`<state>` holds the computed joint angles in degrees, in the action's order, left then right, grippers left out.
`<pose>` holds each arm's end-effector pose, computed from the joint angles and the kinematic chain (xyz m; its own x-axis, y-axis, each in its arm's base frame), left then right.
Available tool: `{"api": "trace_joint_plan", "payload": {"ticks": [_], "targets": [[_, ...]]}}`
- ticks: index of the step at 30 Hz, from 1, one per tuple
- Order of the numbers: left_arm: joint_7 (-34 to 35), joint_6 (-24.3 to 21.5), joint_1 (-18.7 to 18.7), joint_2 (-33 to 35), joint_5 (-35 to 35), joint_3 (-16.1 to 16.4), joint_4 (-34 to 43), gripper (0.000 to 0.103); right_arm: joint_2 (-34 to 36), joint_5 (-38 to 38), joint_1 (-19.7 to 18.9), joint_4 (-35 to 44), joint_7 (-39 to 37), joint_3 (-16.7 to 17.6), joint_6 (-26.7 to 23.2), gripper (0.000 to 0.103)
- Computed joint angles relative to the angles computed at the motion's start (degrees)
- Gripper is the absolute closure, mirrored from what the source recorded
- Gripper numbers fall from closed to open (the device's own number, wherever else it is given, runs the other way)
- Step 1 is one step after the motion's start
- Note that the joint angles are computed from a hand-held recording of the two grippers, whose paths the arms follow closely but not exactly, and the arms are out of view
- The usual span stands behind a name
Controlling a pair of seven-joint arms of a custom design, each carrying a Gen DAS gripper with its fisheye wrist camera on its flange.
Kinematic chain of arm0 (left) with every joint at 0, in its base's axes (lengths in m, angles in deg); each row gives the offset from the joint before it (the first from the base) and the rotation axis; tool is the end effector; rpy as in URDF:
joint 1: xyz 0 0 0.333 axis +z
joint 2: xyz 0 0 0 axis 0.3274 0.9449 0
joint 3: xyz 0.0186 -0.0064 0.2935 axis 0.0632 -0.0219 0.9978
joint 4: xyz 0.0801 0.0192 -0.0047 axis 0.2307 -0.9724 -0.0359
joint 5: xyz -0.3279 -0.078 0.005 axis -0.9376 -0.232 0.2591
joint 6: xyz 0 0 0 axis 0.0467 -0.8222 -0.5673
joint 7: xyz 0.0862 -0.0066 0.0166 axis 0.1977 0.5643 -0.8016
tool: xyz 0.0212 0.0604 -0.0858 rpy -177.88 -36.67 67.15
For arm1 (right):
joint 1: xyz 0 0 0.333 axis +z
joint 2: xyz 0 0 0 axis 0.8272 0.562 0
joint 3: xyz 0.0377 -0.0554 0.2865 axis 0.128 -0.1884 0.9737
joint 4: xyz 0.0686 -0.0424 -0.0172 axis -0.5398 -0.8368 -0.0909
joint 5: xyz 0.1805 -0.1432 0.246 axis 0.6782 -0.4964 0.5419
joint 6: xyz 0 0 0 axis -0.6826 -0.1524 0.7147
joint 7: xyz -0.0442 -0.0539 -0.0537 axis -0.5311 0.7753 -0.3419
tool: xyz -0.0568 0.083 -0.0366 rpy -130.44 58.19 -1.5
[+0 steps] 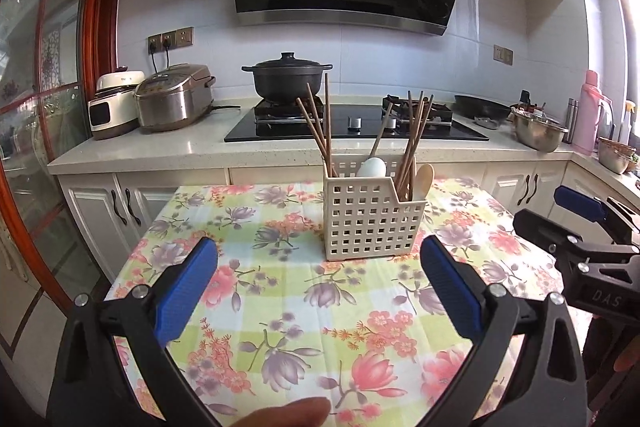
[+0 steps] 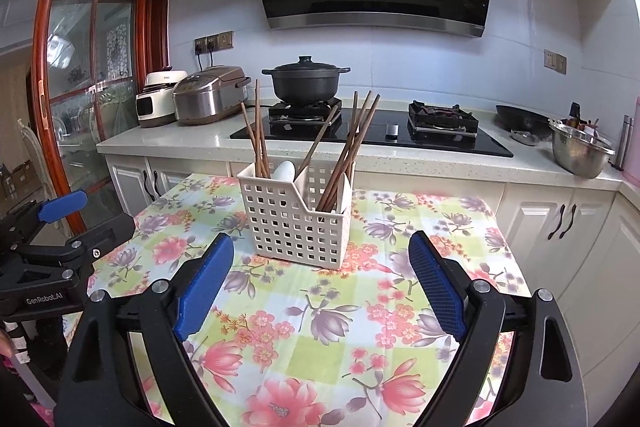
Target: Organize utensils
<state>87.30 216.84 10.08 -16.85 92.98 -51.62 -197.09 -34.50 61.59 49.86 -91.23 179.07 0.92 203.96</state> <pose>0.4052 -0.2765 0.6037 -0.0878 -0.9961 0.0043 -0.4200 0.0331 -0.9069 0.4095 0.1723 0.5980 0.2158 -0.9759 -0.0317 -0.4017 -0.0592 -0.9139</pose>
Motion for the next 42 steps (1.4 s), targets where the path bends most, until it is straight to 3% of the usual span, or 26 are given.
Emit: {"api": "trace_joint_plan", "payload": {"ticks": [42], "targets": [[-1.7, -0.3, 0.3, -0.8, 0.9, -0.2, -0.6, 0.005, -0.4, -0.1, 0.3, 0.1, 0.2, -0.1, -0.2, 0.019]]}}
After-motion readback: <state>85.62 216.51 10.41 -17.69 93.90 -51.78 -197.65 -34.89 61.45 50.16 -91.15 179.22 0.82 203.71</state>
